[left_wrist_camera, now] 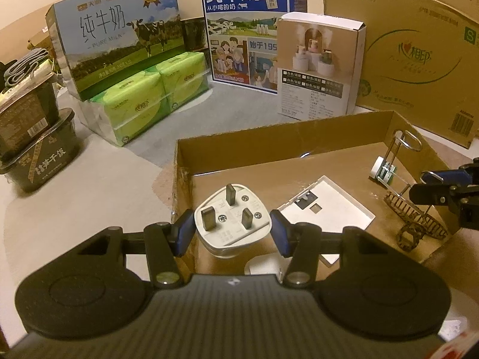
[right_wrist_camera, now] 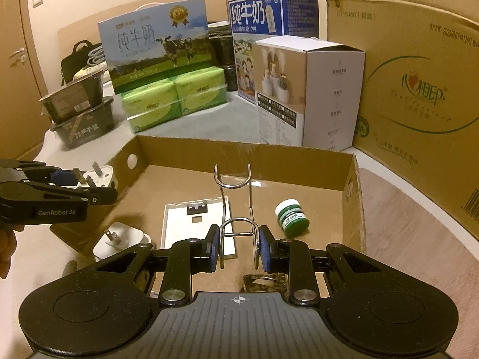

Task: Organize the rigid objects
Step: 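Carry both items over the cardboard box and open left tool to drop plug, then open right tool to release the wire holder into the box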

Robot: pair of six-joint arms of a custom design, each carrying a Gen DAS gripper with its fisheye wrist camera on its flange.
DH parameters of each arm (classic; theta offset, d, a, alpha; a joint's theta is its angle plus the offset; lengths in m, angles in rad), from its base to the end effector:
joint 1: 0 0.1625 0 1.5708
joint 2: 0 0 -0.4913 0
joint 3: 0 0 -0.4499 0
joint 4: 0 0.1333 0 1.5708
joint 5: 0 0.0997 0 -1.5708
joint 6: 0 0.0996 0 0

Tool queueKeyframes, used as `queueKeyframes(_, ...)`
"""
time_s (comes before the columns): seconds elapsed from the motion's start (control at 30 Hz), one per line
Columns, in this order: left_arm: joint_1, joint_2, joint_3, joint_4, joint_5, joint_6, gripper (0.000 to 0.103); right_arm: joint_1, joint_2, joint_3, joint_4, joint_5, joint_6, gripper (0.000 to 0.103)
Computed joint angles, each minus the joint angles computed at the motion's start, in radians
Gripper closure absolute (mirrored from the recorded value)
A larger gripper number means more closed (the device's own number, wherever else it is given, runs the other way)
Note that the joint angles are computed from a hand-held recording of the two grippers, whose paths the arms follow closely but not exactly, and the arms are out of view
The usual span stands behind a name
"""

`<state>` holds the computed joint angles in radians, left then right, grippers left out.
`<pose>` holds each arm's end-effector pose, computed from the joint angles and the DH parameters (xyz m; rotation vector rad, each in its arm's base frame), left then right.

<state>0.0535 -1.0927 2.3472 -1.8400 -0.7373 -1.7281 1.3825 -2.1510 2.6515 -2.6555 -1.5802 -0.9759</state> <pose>-0.3537 -0.2263 0.0510 0.2656 2.0650 -0.9519 0.0807 -0.2836 0.3294 1.0450 -2.5251 0.6794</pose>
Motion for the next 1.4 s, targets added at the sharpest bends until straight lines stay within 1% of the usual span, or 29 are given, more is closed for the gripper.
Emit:
queueKeyframes(0.03,0.002,0.001,0.002,-0.004,0.004,-0.004,0.050,0.002,0.004,0.001,-0.004,-0.002,0.002,0.076)
queueKeyframes(0.07,0.003,0.000,0.004,-0.007,0.009,-0.010,0.045,0.004,0.011,0.001,-0.010,-0.005,0.005,0.076)
queueKeyframes(0.1,0.003,-0.001,0.005,-0.005,0.011,-0.019,0.037,0.007,0.016,0.001,-0.015,-0.008,0.009,0.076)
queueKeyframes(0.13,0.000,-0.003,0.006,-0.003,0.016,-0.028,0.036,0.007,0.018,0.001,-0.017,-0.010,0.010,0.076)
queueKeyframes(0.27,-0.021,-0.012,0.001,0.032,0.015,-0.063,0.036,0.003,0.012,0.005,-0.016,-0.010,0.012,0.076)
queueKeyframes(0.43,-0.062,-0.013,-0.004,0.070,-0.013,-0.107,0.036,-0.004,0.001,0.008,-0.021,-0.018,0.025,0.076)
queueKeyframes(0.6,-0.092,-0.011,-0.005,0.081,-0.036,-0.137,0.036,-0.013,-0.020,0.010,-0.005,-0.015,0.025,0.076)
queueKeyframes(0.93,-0.111,-0.006,-0.008,0.084,-0.046,-0.156,0.036,-0.008,-0.030,0.013,-0.007,-0.013,0.029,0.076)
queueKeyframes(1.03,-0.112,-0.006,-0.008,0.085,-0.047,-0.158,0.036,-0.010,-0.029,0.013,-0.004,-0.002,0.031,0.075)
queueKeyframes(1.13,-0.116,-0.003,-0.012,0.103,-0.051,-0.173,0.035,-0.038,-0.038,0.011,0.012,0.047,0.033,0.075)
queueKeyframes(1.17,-0.118,-0.002,-0.012,0.108,-0.053,-0.180,0.034,-0.045,-0.041,0.008,0.024,0.061,0.042,0.074)
queueKeyframes(1.27,-0.132,-0.002,-0.016,0.124,-0.065,-0.204,0.031,-0.056,-0.050,0.003,0.038,0.071,0.056,0.063)
queueKeyframes(1.4,-0.157,0.001,-0.026,0.152,-0.086,-0.234,0.029,-0.065,-0.082,0.007,0.037,0.064,0.055,0.053)
